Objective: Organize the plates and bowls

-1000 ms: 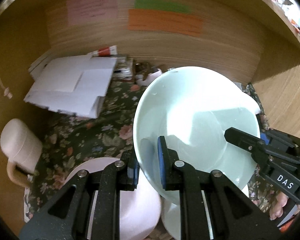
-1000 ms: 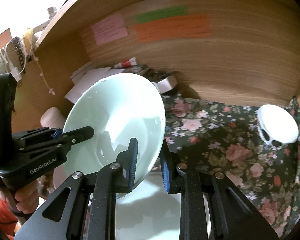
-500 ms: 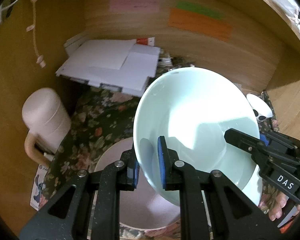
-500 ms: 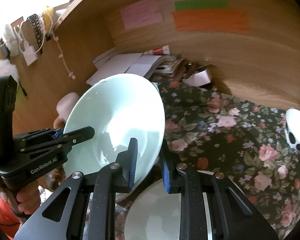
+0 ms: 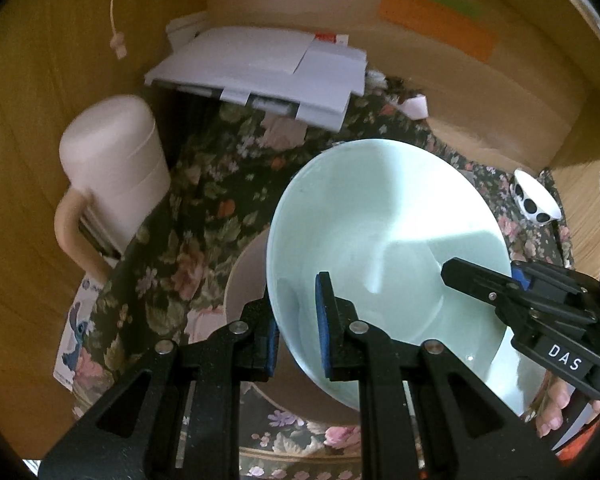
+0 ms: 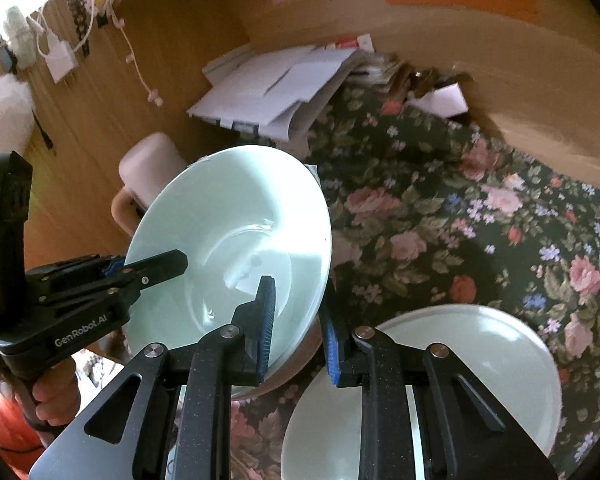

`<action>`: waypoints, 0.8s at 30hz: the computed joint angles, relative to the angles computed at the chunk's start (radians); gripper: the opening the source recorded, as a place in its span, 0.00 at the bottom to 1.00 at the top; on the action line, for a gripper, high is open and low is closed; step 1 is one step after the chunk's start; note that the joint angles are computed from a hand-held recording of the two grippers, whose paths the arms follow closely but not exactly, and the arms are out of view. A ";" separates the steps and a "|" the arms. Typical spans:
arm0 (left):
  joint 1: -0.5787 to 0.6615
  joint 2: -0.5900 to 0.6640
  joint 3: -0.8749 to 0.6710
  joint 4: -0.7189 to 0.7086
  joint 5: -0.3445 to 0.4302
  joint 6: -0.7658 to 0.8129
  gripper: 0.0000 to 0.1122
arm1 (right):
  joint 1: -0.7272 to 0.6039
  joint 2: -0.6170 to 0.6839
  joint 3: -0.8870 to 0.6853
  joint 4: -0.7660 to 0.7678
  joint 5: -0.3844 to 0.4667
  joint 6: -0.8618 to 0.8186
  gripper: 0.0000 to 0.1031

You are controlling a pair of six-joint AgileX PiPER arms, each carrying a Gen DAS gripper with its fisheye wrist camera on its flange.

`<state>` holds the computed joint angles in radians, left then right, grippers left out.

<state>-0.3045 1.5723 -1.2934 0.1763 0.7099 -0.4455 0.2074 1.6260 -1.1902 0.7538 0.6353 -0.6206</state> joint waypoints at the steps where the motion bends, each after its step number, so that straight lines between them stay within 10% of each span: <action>1: 0.004 0.000 0.007 -0.006 -0.002 0.005 0.14 | 0.005 0.008 -0.001 -0.005 0.000 0.004 0.19; 24: 0.047 0.013 0.052 -0.025 -0.027 0.043 0.14 | 0.029 0.032 -0.031 -0.096 0.021 0.051 0.24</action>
